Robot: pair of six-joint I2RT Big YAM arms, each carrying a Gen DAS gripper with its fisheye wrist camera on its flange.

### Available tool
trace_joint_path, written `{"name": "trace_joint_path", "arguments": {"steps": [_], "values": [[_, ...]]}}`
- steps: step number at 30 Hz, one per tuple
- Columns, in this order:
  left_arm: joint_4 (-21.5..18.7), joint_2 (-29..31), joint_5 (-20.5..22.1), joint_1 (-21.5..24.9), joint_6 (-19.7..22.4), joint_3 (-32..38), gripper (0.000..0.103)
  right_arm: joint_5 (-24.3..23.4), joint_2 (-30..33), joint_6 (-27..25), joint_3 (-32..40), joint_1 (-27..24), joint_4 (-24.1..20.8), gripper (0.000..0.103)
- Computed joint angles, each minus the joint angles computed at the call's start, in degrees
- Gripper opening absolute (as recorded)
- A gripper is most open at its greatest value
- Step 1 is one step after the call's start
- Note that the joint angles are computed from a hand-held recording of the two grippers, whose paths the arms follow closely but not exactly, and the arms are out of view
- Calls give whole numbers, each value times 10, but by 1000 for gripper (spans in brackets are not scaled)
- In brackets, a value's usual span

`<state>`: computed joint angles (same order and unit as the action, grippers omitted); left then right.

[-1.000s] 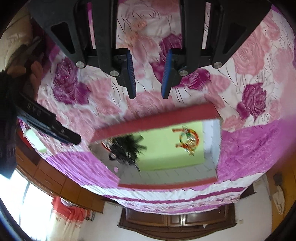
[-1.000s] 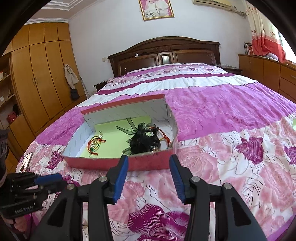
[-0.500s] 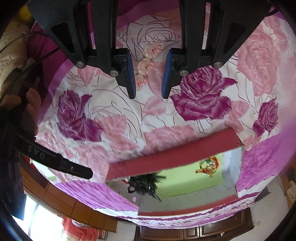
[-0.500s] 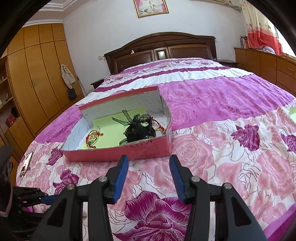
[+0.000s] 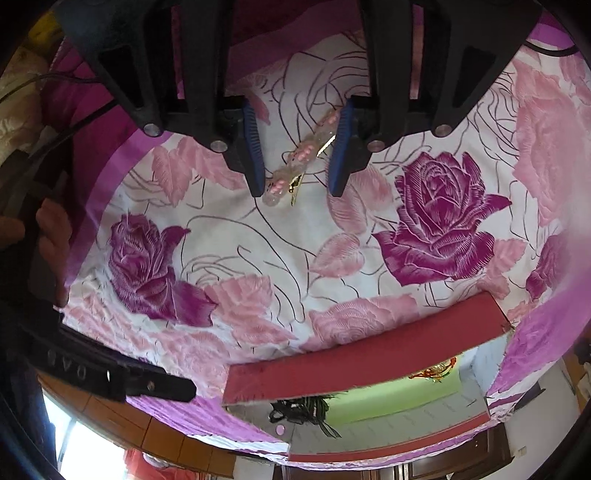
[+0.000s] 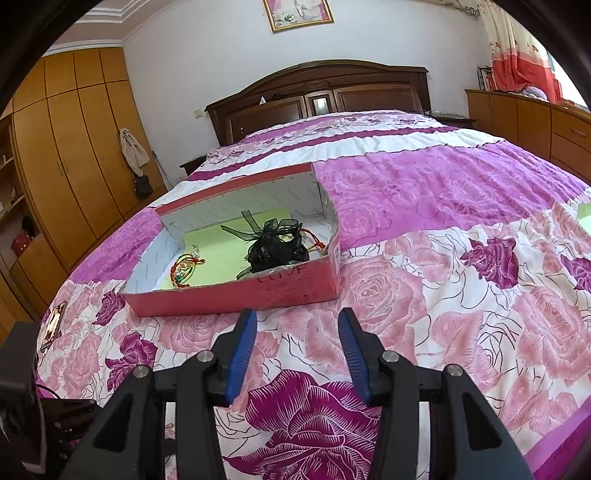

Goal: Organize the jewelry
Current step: 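Withdraw the left tool from the box toward the pink bead hair clip, then grasp the pink bead hair clip with the left tool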

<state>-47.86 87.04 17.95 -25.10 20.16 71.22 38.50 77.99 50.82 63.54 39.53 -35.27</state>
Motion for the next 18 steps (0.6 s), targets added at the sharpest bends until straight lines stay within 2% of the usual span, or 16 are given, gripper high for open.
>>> {"name": "trace_joint_path", "arguments": {"steps": [6, 8, 10, 18], "values": [[17, -6, -10, -6, -3, -16, 26, -2, 1, 3, -3, 0, 3, 49], [18, -7, -10, -6, -2, -18, 14, -2, 1, 3, -4, 0, 3, 49], [19, -7, -11, -5, -5, -17, 7, -2, 1, 3, -4, 0, 3, 49], [20, -12, 18, 14, -15, -10, 6, -2, 1, 2, -3, 1, 3, 49]]}}
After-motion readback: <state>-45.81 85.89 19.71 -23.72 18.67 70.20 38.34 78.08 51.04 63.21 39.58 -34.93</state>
